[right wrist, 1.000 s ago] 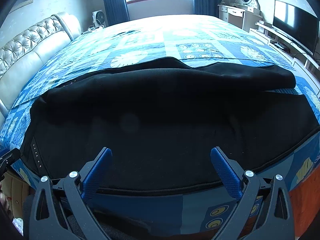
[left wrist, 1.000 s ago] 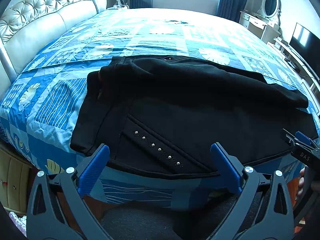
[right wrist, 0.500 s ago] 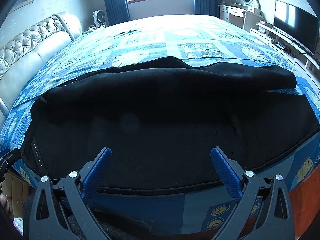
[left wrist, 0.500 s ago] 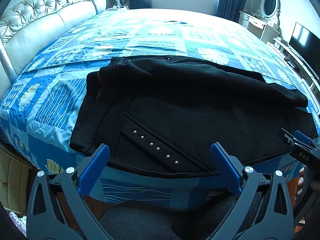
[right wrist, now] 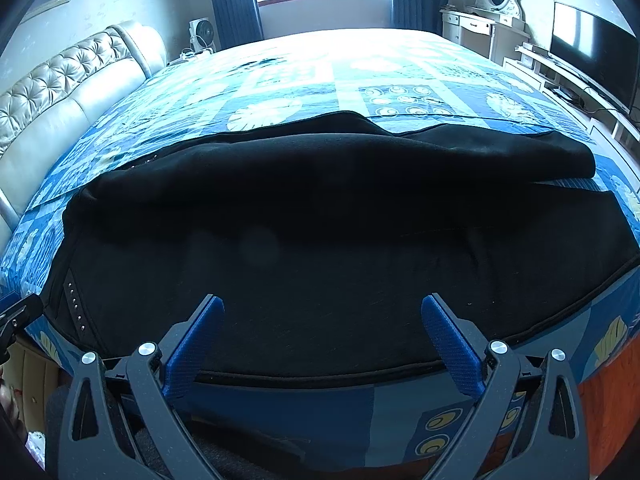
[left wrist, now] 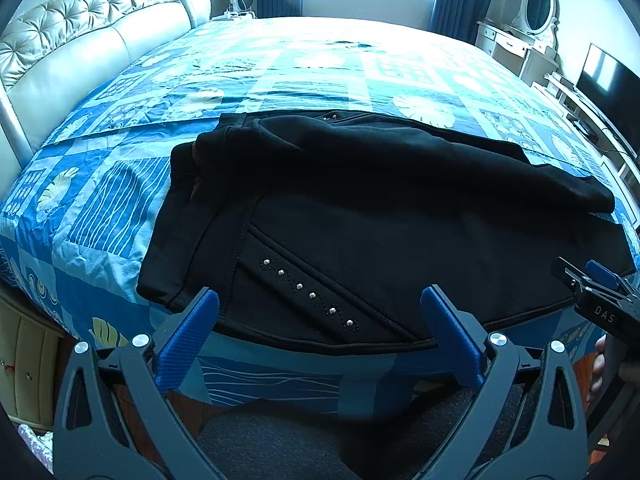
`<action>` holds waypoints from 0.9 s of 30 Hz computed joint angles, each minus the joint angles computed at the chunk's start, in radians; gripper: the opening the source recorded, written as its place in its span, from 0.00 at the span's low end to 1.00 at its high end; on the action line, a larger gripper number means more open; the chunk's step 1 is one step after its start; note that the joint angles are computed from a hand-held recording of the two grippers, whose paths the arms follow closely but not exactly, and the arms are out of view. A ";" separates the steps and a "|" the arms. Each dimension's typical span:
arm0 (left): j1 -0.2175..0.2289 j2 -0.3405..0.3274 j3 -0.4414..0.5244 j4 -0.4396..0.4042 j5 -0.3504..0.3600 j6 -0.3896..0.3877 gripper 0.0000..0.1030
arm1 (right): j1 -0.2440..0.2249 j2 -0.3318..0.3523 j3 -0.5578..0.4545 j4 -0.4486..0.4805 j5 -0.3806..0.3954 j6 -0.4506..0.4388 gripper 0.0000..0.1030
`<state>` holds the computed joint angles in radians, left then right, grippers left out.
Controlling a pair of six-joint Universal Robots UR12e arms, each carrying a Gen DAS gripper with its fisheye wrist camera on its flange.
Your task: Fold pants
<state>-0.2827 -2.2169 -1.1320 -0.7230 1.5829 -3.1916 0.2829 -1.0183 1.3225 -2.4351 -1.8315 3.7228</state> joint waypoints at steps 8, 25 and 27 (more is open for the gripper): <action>0.000 0.000 0.000 0.000 0.001 0.000 0.98 | 0.001 0.001 -0.001 -0.001 0.001 -0.001 0.96; -0.002 0.001 -0.004 0.003 0.001 0.002 0.98 | 0.002 0.003 -0.004 -0.001 0.012 -0.008 0.96; -0.002 0.001 -0.004 0.003 0.002 0.003 0.98 | 0.002 0.004 -0.004 -0.001 0.017 -0.010 0.96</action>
